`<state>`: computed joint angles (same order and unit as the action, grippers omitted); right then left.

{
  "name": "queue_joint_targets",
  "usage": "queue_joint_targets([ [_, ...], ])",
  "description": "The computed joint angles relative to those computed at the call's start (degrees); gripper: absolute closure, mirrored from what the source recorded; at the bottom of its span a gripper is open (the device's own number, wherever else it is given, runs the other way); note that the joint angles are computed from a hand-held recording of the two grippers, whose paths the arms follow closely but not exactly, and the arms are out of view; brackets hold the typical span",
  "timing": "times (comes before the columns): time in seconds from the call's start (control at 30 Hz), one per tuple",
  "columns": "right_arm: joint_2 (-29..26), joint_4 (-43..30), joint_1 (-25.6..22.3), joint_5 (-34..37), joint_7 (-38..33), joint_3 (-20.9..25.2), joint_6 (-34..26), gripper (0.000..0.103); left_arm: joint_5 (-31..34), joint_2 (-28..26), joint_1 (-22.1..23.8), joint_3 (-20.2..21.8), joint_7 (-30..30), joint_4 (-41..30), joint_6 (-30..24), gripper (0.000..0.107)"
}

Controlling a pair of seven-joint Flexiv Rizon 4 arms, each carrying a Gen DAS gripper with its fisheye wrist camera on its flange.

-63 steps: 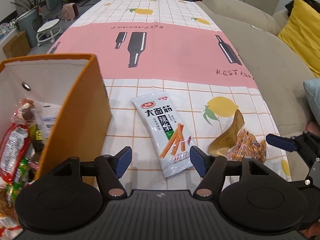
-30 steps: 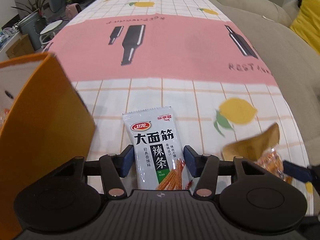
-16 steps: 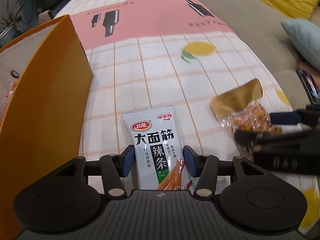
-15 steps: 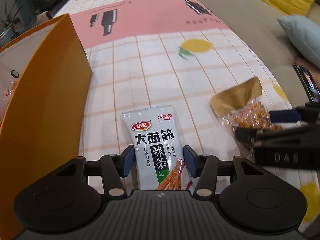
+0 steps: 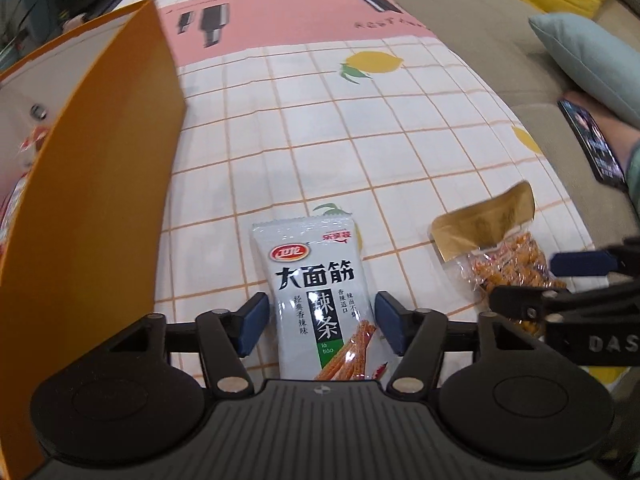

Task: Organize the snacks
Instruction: 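Grasp the white stick-snack bag with the left gripper while the right holds the nut pack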

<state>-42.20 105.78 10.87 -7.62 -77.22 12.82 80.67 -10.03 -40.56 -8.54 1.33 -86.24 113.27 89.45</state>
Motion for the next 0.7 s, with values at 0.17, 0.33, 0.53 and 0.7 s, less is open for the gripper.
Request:
queue_joint_targets([
  [0.17, 1.5, 2.7, -0.8, 0.8, -0.3, 0.7, 4.2, 0.024, -3.5, 0.4, -1.3, 1.3, -7.0, 1.1, -0.2, 0.02],
  [0.33, 1.6, 5.0, 6.1, -3.5, 1.4, -7.1, 8.0, 0.025, -2.7, -0.5, -3.8, 3.8, -10.4, 1.0, 1.9, 0.017],
  [0.53, 0.1, 5.0, 9.5, -6.7, 3.0, -11.6, 9.5, 0.025, -0.1, -2.9, -10.6, 11.1, -11.4, -1.7, 1.5, 0.011],
  [0.7, -0.6, 3.5, 7.0, -7.2, 3.6, -8.9, 7.5, 0.024, 0.4, -1.8, -10.6, 11.6, -12.9, -1.9, -2.6, 0.009],
])
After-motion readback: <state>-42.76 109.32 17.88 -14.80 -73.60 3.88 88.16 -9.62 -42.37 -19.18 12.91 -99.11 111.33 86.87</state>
